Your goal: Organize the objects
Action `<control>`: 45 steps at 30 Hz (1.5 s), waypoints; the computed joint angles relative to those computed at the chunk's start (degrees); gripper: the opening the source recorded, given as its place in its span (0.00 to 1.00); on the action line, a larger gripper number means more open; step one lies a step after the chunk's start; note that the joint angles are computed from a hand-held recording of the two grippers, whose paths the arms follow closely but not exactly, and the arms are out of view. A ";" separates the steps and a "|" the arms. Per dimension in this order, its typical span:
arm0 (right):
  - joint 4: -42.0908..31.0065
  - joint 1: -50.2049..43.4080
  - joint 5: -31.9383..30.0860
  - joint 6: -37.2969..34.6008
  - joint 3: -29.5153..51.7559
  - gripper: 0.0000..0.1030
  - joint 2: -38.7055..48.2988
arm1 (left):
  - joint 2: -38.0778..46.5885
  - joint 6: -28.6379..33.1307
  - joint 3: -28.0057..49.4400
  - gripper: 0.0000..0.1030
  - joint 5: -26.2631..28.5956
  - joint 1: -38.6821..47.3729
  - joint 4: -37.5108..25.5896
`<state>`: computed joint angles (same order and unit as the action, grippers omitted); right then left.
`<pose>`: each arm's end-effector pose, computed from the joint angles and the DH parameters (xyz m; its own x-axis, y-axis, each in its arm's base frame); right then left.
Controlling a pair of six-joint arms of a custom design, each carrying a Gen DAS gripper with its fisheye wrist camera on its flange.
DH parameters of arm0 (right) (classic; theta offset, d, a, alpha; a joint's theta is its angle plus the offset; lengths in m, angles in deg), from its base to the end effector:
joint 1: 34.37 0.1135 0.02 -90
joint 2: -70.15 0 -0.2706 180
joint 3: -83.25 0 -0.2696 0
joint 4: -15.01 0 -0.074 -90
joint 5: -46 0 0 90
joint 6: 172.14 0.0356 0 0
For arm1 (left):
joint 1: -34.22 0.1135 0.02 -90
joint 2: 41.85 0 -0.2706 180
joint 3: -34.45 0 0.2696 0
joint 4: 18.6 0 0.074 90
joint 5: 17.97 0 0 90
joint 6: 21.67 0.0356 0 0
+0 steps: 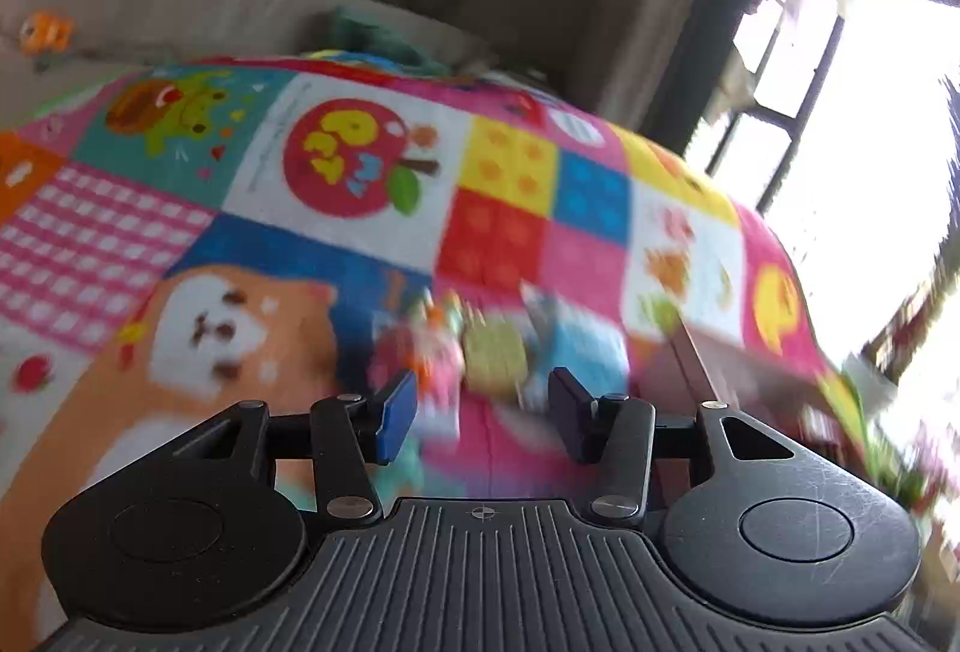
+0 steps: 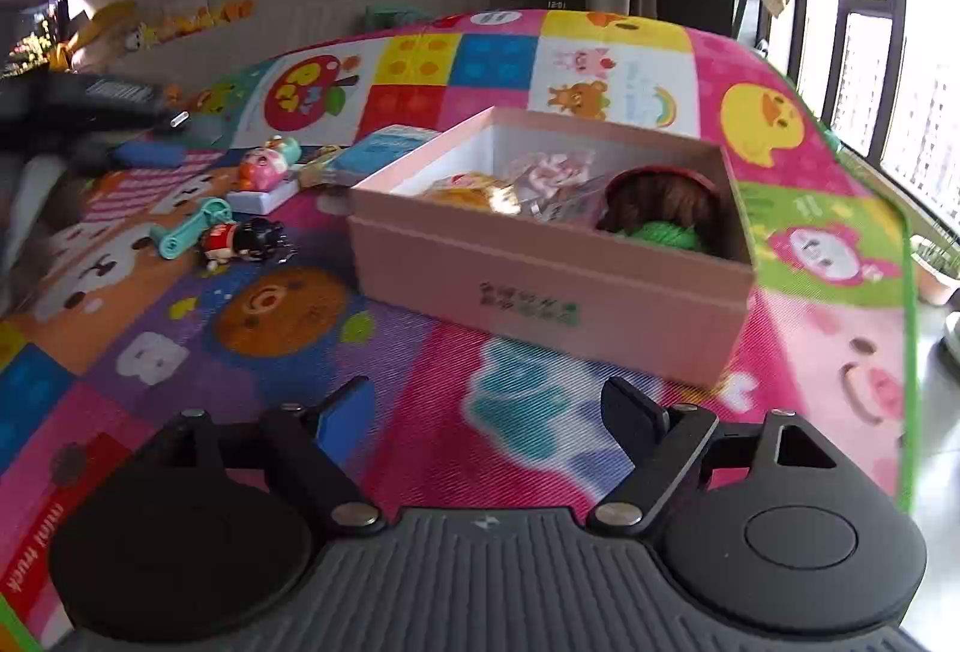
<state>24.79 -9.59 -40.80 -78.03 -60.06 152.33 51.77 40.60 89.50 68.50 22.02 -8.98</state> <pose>0.2379 0.1076 0.1254 -0.5556 -0.1777 -0.8122 -0.3384 0.9407 0.0257 0.3364 -0.0705 0.1625 -0.4924 -0.3687 -0.7884 -0.0801 0.9212 -0.3808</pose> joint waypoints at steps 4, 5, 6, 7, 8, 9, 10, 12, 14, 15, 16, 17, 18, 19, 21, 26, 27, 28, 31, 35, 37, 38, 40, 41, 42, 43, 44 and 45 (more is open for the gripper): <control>3.98 1.75 1.44 2.23 -1.05 0.81 1.93 | 11.87 -3.24 16.61 0.48 3.30 3.73 -8.24; 4.71 1.57 1.32 2.76 -1.58 0.84 1.71 | 14.68 -2.83 21.19 0.45 4.65 3.69 -10.92; 5.28 0.80 0.60 3.47 -1.85 0.85 1.74 | 17.91 -1.52 26.43 0.45 7.26 3.59 -13.94; 5.46 0.10 0.11 4.46 -1.96 0.85 1.66 | 21.38 0.11 31.87 0.45 10.04 3.31 -17.05; 5.45 -0.47 -0.37 5.34 -2.04 0.85 1.63 | 24.90 1.50 37.62 0.45 11.81 2.74 -20.45; 5.18 -1.04 -0.98 5.97 -1.83 0.85 1.79 | 28.63 2.57 43.54 0.45 12.40 1.98 -23.81; 4.62 -1.42 -1.44 6.38 -1.25 0.85 2.19 | 32.33 3.32 49.41 0.45 12.23 1.09 -27.09; 4.17 -1.95 -2.09 6.66 -0.75 0.86 2.63 | 39.68 3.88 61.07 0.45 10.54 -0.42 -33.86; 5.06 -2.44 -2.93 6.86 -1.19 0.86 2.55 | 46.54 4.82 72.22 0.43 7.94 -1.63 -41.20; 5.71 -2.78 -3.56 6.95 -1.62 0.86 2.44 | 48.86 6.11 76.11 0.38 6.29 -2.23 -44.49; 6.25 -3.17 -4.20 7.07 -1.88 0.86 2.40 | 49.72 7.62 77.46 0.34 4.83 -2.76 -46.43; 6.78 -3.48 -4.63 7.25 -2.13 0.86 2.40 | 49.03 9.32 75.98 0.30 3.95 -3.22 -46.55; 7.23 -3.78 -5.11 7.42 -2.40 0.86 2.24 | 47.13 10.77 72.48 0.29 3.77 -3.53 -45.48; 7.80 -4.03 -5.55 7.56 -2.71 0.86 2.16 | 44.24 11.46 67.46 0.29 4.61 -3.64 -43.78; 8.38 -4.06 -5.82 7.76 -3.21 0.87 1.68 | 37.58 12.51 56.77 0.29 8.14 -3.78 -41.19; 8.77 -3.52 -4.55 8.11 -3.63 0.87 1.15 | 21.51 19.65 36.36 0.29 16.01 -4.74 -41.76; 8.84 -3.42 -4.33 8.14 -3.69 0.88 1.10 | 18.11 19.35 32.76 0.29 15.99 -4.40 -39.64; 8.83 -3.30 -4.16 8.15 -3.66 0.88 1.12 | 15.04 18.60 29.73 0.29 15.63 -3.67 -36.98; 8.35 -3.14 -3.88 8.11 -3.32 0.88 1.22 | 10.56 12.54 25.15 0.31 9.73 0.02 -26.87; 8.47 -2.98 -3.15 8.30 -3.38 0.89 1.20 | 17.74 6.08 31.62 0.28 -2.77 3.80 -26.36; 8.91 -3.04 -3.01 8.46 -3.57 0.90 1.19 | 22.73 3.68 36.22 0.28 -2.77 5.50 -28.42; 9.06 -3.15 -3.25 8.42 -3.56 0.92 1.29 | 24.78 2.54 38.02 0.28 -0.94 6.16 -28.88; 9.06 -3.29 -3.63 8.28 -3.39 0.93 1.55 | 28.71 0.77 41.71 0.28 3.85 6.81 -29.40; 8.82 -3.34 -3.86 8.19 -3.21 0.93 1.66 | 30.34 0.11 43.45 0.28 5.48 6.82 -30.35; 8.51 -3.34 -4.00 8.15 -3.06 0.93 1.70 | 31.36 -0.98 44.64 0.27 5.88 6.47 -31.44; 8.33 -3.36 -3.96 8.21 -2.98 0.93 1.73 | 31.85 -1.98 44.85 0.26 6.34 5.85 -31.99; 8.40 -3.41 -3.91 8.32 -2.99 0.93 1.74 | 31.66 -2.07 44.60 0.24 6.97 5.27 -32.44; 8.67 -3.44 -3.89 8.42 -3.15 0.93 1.67 | 30.77 -1.36 43.55 0.24 7.51 4.59 -32.84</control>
<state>33.46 -13.04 -44.69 -69.61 -63.22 153.99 82.53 39.24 133.05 76.01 26.61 -41.82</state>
